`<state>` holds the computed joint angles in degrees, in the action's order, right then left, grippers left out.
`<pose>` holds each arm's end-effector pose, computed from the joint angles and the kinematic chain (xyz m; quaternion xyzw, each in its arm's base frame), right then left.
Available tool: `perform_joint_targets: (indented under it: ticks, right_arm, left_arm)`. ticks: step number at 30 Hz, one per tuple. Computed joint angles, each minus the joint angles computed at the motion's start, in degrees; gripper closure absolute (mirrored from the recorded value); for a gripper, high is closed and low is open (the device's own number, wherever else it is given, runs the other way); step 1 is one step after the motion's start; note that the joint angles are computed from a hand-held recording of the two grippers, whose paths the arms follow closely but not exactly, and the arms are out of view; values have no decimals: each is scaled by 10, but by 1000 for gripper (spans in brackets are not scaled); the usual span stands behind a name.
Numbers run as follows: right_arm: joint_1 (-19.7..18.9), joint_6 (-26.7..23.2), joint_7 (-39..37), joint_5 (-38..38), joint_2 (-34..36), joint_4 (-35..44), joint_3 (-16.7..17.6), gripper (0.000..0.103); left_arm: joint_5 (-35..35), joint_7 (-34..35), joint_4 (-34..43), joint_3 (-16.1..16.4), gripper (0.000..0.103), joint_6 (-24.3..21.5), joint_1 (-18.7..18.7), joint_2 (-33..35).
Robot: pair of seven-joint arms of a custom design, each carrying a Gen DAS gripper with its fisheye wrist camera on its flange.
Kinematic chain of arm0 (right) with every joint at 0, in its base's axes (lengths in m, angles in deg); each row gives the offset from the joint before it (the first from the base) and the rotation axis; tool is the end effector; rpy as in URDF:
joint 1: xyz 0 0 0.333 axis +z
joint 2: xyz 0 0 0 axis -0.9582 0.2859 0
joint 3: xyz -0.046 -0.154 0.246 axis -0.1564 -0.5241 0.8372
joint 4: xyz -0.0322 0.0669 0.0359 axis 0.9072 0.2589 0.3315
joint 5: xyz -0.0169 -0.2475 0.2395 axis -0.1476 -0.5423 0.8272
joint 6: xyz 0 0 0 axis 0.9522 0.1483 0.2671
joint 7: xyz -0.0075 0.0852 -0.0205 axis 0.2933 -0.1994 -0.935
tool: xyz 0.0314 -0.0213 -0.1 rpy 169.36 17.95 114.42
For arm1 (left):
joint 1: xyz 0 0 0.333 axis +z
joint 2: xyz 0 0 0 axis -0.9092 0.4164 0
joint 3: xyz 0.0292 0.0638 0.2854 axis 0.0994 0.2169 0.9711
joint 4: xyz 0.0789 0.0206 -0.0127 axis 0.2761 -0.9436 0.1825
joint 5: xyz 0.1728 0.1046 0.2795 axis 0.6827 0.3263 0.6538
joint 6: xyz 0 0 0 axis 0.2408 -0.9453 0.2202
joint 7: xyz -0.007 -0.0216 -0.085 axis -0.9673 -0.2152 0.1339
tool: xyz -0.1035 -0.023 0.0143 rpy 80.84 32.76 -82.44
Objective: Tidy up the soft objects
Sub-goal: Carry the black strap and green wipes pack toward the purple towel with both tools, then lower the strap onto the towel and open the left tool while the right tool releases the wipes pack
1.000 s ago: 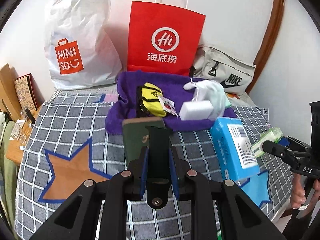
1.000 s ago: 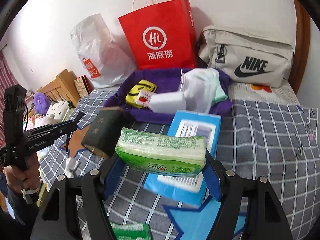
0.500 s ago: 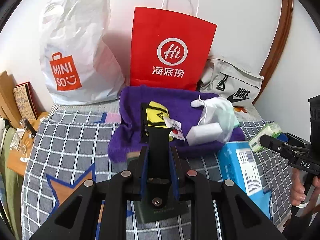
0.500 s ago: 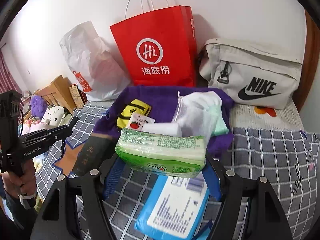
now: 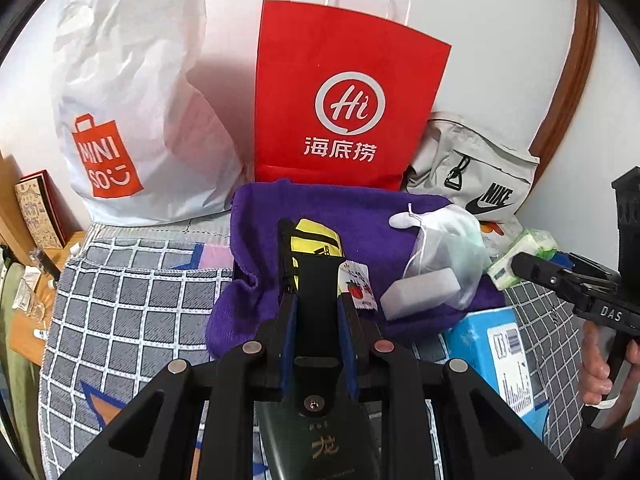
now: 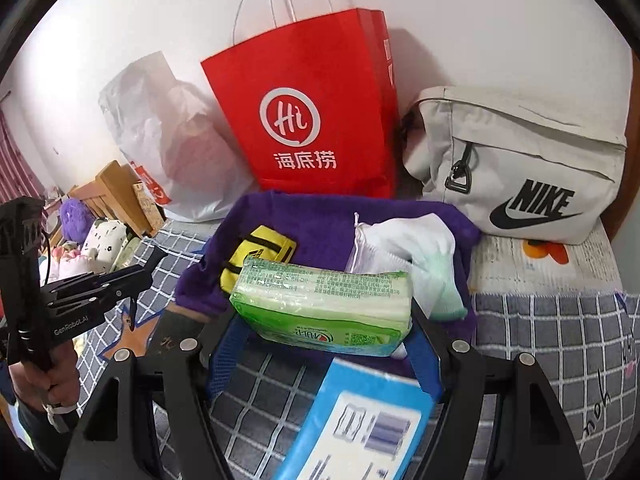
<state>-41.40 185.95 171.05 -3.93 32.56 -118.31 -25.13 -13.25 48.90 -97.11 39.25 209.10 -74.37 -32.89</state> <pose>0.3872 0.3771 0.4919 -0.6250 0.7470 -0.0501 0.2213 0.4296 -0.1482 0.5324 -0.5974 0.7168 -0.3219 0.1601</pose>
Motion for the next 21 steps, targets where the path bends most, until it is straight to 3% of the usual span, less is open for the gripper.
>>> perform_joint_targets:
  ticks: [8, 21]
  right_arm:
    - [-15, 31, -67, 54, 66, 29, -10, 31]
    - [-41, 27, -160, 159, 166, 96, -4, 30]
  left_arm:
    - [4, 1, 53, 0, 83, -4, 1, 64]
    - [16, -3, 146, -1, 83, -29, 0, 169]
